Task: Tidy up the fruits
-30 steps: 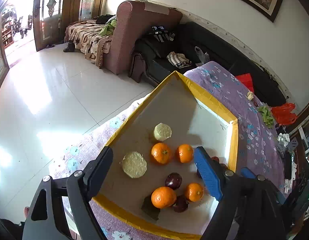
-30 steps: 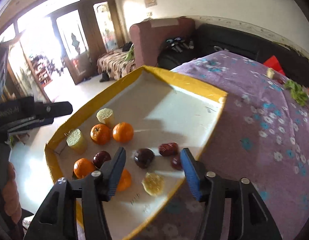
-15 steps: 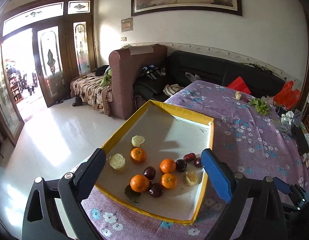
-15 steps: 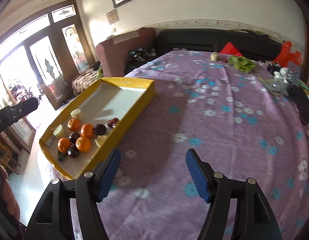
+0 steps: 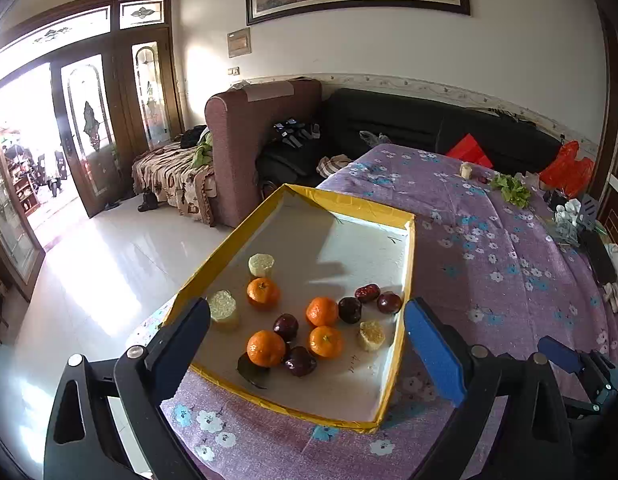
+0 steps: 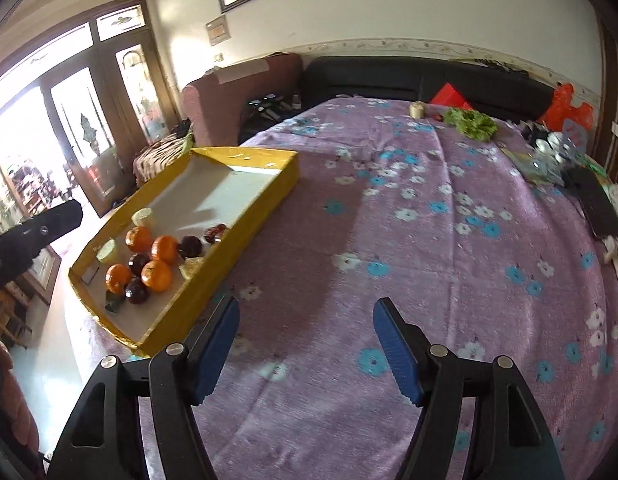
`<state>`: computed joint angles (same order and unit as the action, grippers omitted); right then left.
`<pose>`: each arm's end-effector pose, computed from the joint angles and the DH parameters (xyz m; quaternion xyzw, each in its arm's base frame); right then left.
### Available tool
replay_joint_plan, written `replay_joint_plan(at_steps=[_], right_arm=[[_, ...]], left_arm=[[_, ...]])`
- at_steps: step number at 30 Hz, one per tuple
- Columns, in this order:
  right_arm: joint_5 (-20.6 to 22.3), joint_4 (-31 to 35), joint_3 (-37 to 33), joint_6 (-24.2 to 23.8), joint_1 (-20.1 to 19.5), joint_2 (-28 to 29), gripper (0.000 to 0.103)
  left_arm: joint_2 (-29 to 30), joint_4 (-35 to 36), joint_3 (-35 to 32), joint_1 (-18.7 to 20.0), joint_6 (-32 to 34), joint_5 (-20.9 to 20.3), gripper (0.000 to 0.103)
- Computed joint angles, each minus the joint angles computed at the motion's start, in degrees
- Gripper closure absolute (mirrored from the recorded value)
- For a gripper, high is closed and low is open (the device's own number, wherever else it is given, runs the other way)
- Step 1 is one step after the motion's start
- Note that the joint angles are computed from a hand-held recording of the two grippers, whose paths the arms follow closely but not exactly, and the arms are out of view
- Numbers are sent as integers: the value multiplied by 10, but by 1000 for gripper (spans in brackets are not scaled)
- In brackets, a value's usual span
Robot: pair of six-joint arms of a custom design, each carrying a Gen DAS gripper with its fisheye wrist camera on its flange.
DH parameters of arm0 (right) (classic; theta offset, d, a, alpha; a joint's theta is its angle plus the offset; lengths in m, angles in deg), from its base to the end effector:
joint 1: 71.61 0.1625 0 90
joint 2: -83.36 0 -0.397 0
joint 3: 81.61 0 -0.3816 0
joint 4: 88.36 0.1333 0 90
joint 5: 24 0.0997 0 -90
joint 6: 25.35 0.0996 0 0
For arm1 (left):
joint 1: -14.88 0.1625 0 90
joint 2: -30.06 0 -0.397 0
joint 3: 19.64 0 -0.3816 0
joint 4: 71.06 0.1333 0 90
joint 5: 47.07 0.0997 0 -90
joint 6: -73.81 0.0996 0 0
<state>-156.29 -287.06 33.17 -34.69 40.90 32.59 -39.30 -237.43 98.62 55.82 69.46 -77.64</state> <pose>0.2683 -0.4744 0.1447 0.1048 -0.8672 0.3905 0.2908 -0.2361 -0.4948 0.2475 0.2120 0.8250 -0.4006 0.3375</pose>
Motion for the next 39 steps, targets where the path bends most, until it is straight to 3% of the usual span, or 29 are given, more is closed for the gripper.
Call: replay_joint_plan(at_steps=[4,8,12,15,30,39], right_arm=[[16,29,-41,-31,21,25,25],[19,29,-62,-27,26,50,23],[2,28,-57,-14,25,58,23],[-8,17,-47,-5,26,58,23],[-37,26,-46,6,24,61,20],[-37,30,-46,8,23,65,20]], left_arm=[[-11,-24,-2,11,-8,16,6],[-15,-54,-1,12,1,42,6],[6,-146,3,-4,63,94,1],[16,-203,10,-14,105,93,0],[18,-47,8,13,21,21,0],[19,-55,11,12,19,16,0]])
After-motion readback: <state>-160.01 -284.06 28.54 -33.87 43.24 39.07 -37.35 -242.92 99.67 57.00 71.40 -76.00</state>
